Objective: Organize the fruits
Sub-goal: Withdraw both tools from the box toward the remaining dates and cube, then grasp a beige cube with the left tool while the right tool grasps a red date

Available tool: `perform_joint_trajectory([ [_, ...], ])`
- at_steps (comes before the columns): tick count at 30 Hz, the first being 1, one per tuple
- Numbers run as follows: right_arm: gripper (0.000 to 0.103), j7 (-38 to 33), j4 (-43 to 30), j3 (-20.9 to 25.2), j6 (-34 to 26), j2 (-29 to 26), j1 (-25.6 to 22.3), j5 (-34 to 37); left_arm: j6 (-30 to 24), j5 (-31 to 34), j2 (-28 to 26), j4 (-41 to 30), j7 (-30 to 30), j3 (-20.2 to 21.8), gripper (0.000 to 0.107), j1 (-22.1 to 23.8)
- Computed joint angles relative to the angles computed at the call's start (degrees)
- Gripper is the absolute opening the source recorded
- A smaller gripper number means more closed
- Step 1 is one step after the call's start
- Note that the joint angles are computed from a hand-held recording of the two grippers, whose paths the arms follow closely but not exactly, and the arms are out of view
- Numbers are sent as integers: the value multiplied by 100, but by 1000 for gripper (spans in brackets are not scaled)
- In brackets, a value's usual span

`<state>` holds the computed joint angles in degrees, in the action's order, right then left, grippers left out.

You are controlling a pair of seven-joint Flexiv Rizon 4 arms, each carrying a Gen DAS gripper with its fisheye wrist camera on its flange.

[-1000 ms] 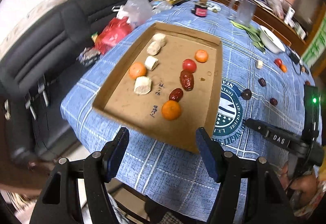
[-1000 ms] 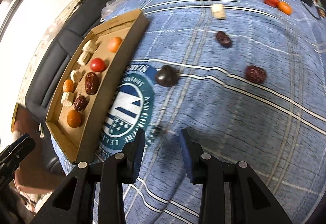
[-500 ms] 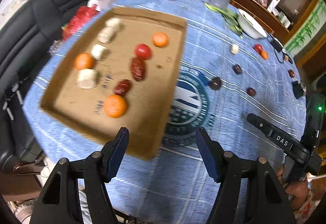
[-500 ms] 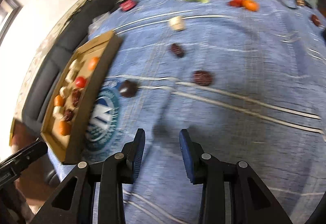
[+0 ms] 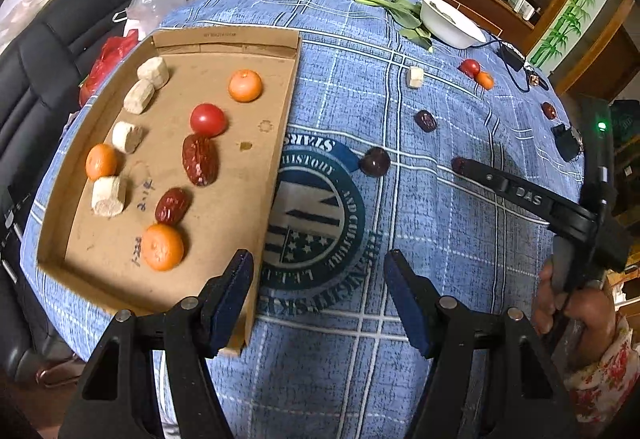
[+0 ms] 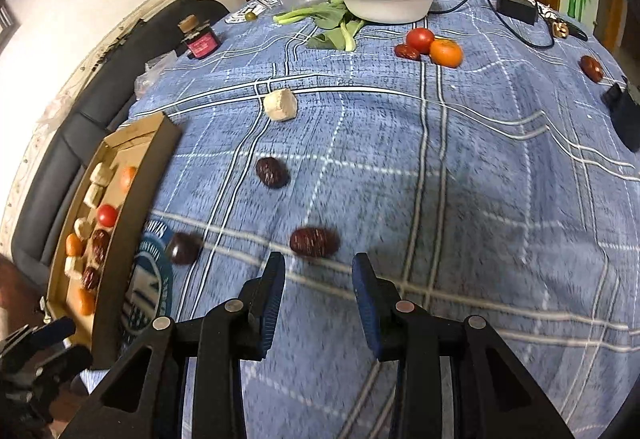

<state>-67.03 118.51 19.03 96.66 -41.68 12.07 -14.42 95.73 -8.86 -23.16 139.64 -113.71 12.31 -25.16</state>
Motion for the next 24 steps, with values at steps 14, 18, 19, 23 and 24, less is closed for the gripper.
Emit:
perform_joint_trajectory([
  [14,30,254,-68,-49,144,-54,198,169,1,15,-643,-1010,1271,-1832,67,1975],
  [18,30,392,246,-16,321,194,114,224,-546,-120,-1195,-2008,1737,-1995,67,2100],
  [19,30,448,373,-23,386,285,111,260,-683,-176,-1386,-2294,1861,-2059,66,2121],
  [23,30,639,770,-174,529,573,205,324,-1245,-320,-2101,-3435,2077,-1769,66,1783],
  [24,30,701,881,-307,571,654,330,374,-1339,-328,-2206,-3608,2080,-1666,66,1693],
])
